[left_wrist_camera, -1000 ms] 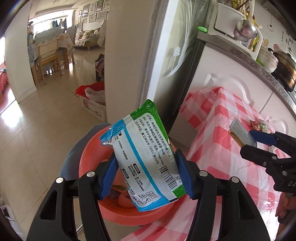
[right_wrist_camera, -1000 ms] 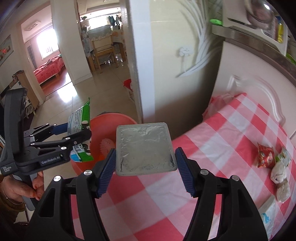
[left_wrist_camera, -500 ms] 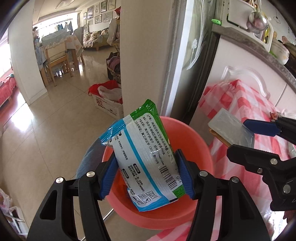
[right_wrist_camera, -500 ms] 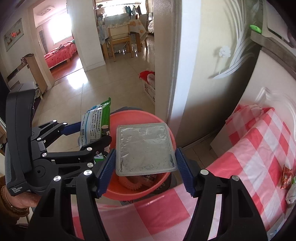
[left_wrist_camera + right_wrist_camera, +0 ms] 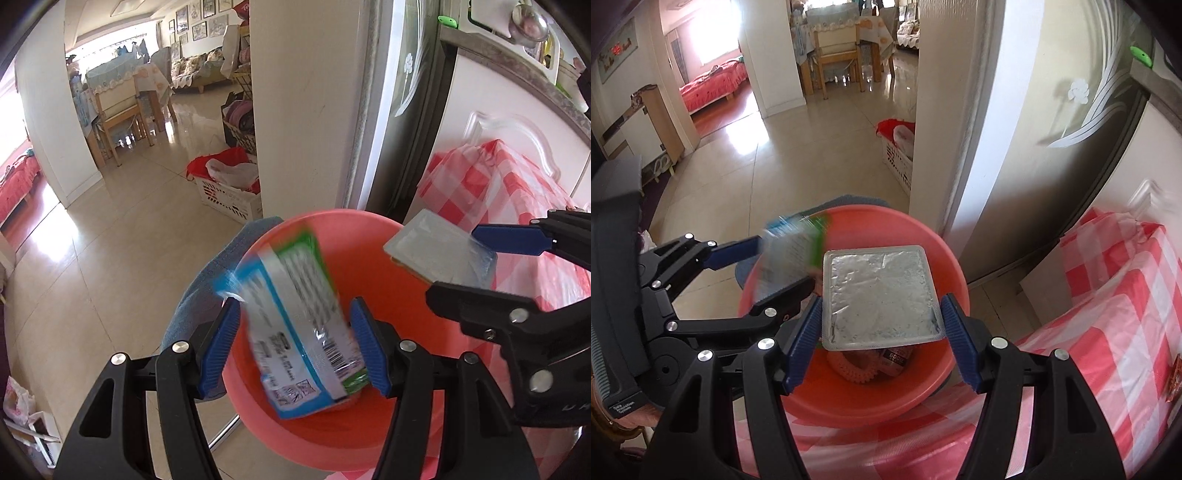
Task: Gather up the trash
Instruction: 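Carry the snack bag and foil tray over the orange bucket and release both, then move both tools back toward the table and the remaining trash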
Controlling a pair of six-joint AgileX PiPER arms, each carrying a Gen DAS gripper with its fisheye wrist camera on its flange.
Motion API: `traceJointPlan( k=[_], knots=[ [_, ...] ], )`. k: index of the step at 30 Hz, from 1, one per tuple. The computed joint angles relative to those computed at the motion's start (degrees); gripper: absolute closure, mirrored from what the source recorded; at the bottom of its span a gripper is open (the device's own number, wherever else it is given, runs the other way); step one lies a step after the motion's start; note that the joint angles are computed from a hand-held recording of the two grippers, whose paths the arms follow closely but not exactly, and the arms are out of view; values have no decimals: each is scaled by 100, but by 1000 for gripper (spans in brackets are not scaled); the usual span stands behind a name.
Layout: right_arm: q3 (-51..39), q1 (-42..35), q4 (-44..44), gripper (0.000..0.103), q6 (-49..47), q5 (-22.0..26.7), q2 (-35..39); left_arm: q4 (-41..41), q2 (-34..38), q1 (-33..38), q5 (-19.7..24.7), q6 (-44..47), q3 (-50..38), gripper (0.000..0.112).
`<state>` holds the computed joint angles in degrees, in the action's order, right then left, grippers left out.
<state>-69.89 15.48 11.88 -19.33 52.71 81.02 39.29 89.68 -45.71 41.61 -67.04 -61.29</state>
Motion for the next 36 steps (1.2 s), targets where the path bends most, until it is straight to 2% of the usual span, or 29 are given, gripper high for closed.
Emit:
traceJointPlan(
  k=[5,6,7,10,15,21,28,36],
  knots=[
    [-46,25,-48,38,128,13,114,-63,123,76,-77,142,-29,49],
    [-51,28,-64,37,146,16,117,-98,134,84,-86,174,-45,43],
    [-38,67,-169,35,234,-11,101,-74,143,72,-77,153,-49,38],
    [52,120,-421,24,492,-127,-16,45,184,7,28,106,-104,31],
    [277,-166,-299,21,508,-303,-319,34,125,-51,182,88,-169,23],
    [574,-811,219,17,261,-398,-920,53,131,-302,588,93,-442,21],
    [829,-1851,990,12,-308,-26,-1533,333,145,-794,1231,99,-919,21],
    [926,-3371,1989,12,-1212,795,-2063,587,252,-1329,1854,200,-1511,21]
  ],
)
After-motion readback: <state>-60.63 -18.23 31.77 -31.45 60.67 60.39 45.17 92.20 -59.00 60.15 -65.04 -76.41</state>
